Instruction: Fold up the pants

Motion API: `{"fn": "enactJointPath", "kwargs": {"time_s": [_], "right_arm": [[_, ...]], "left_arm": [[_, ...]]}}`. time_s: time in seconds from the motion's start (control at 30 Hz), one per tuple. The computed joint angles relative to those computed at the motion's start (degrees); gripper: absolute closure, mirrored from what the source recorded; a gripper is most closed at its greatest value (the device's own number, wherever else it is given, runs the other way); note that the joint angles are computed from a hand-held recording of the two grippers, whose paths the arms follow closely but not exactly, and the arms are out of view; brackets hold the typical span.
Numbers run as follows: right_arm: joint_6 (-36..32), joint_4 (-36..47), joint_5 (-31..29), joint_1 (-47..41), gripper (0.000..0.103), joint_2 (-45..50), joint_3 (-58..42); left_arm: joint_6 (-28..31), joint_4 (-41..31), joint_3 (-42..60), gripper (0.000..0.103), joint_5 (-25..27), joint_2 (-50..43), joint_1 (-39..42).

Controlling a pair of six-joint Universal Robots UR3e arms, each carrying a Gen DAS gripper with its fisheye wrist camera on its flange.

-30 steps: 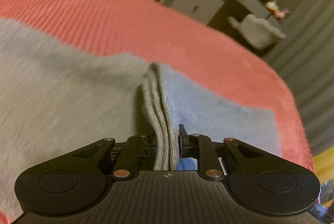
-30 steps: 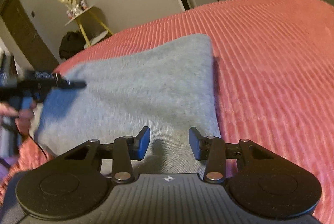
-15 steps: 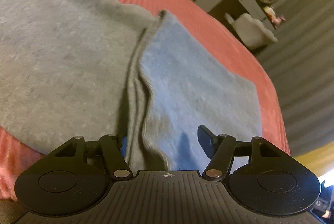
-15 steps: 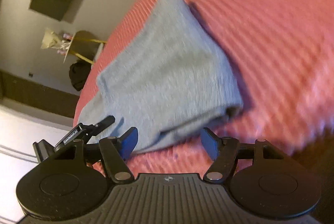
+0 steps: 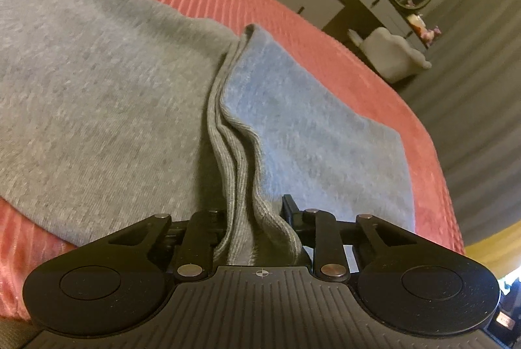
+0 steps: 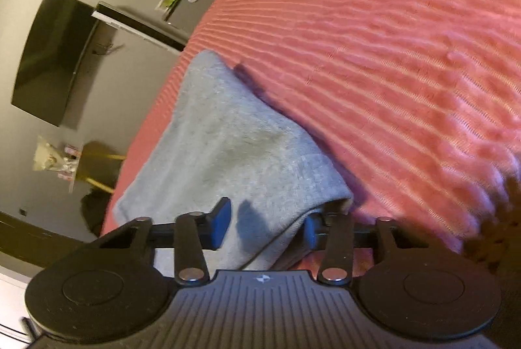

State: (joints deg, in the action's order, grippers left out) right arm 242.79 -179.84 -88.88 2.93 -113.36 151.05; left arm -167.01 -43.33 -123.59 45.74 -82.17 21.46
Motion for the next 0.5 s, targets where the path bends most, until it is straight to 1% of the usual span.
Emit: {"fn": "enactJointPath", "kwargs": {"time_s": [0.03, 0.07, 0.1, 0.13, 0.17, 0.2, 0.23, 0.27, 0.3, 0.33, 0.37, 0.4, 0.43, 0.47, 0.5], "right_arm": [[-0.02, 1.32, -2.82, 2.08, 0.07, 0.68, -1.57], [0.41, 2.51, -5.39, 3.51, 0.082, 0.12, -1.97], [1.47, 3.63, -9.67, 5.67, 0.087, 1.16, -3.49], [1.75, 5.32, -13.99, 7.43, 0.088, 1.03, -4.28], [0.78, 4.83, -14.31, 6.84, 0.088, -0.05, -3.2], [-0.64, 6.11, -11.69, 4.7, 0.088, -1.74, -2.35], [-1.23, 8.77, -10.82, 4.39, 0.088, -2.04, -3.12], [-1.42, 10.61, -11.35, 5.47, 0.088, -1.59, -4.44], [-1.62, 12.35, -11.64, 6.66, 0.085, -1.57, -5.74], [-3.05, 15.11, -9.79, 6.23, 0.084, -3.76, -6.36], [-4.66, 18.55, -6.98, 4.75, 0.082, -6.92, -6.75], [-7.13, 22.55, -3.4, 2.2, 0.077, -10.98, -6.94], [-10.54, 27.51, 0.46, -0.58, 0.074, -16.03, -7.34], [-13.58, 31.48, 3.46, -2.46, 0.067, -19.47, -8.21], [-16.38, 34.44, 5.44, -3.54, 0.062, -22.04, -9.21]], "left_arm": [[-0.58, 0.82, -0.34, 0.081, 0.28, 0.2, 0.06], [-1.55, 1.86, -0.31, 0.085, 0.42, -0.09, -0.4], [-1.11, 1.14, -0.41, 0.085, -0.28, 0.09, 0.02], [-0.85, 0.52, -0.22, 0.085, -0.37, 0.12, -0.01], [-0.72, 1.02, -0.37, 0.085, 0.37, 0.42, -0.28], [-0.6, 2.17, -1.02, 0.086, 0.6, 1.03, -0.45], [-0.47, 3.81, -2.0, 0.086, 0.41, 1.87, -0.33], [-0.47, 6.31, -3.75, 0.086, -0.71, 3.13, 0.53], [-0.65, 7.9, -5.16, 0.086, -2.04, 4.18, 1.67], [-0.57, 8.27, -6.18, 0.086, -3.74, 5.14, 3.19], [-0.39, 7.96, -6.16, 0.086, -4.37, 5.19, 3.82], [-0.03, 6.77, -5.3, 0.085, -3.62, 4.88, 3.78], [-0.92, 5.76, -3.48, 0.08, -0.69, 3.68, 2.45], [-2.08, 4.68, -1.49, 0.073, 2.45, 2.15, 0.8], [-2.94, 2.73, 1.32, 0.072, 5.67, -0.45, -1.18]]}}
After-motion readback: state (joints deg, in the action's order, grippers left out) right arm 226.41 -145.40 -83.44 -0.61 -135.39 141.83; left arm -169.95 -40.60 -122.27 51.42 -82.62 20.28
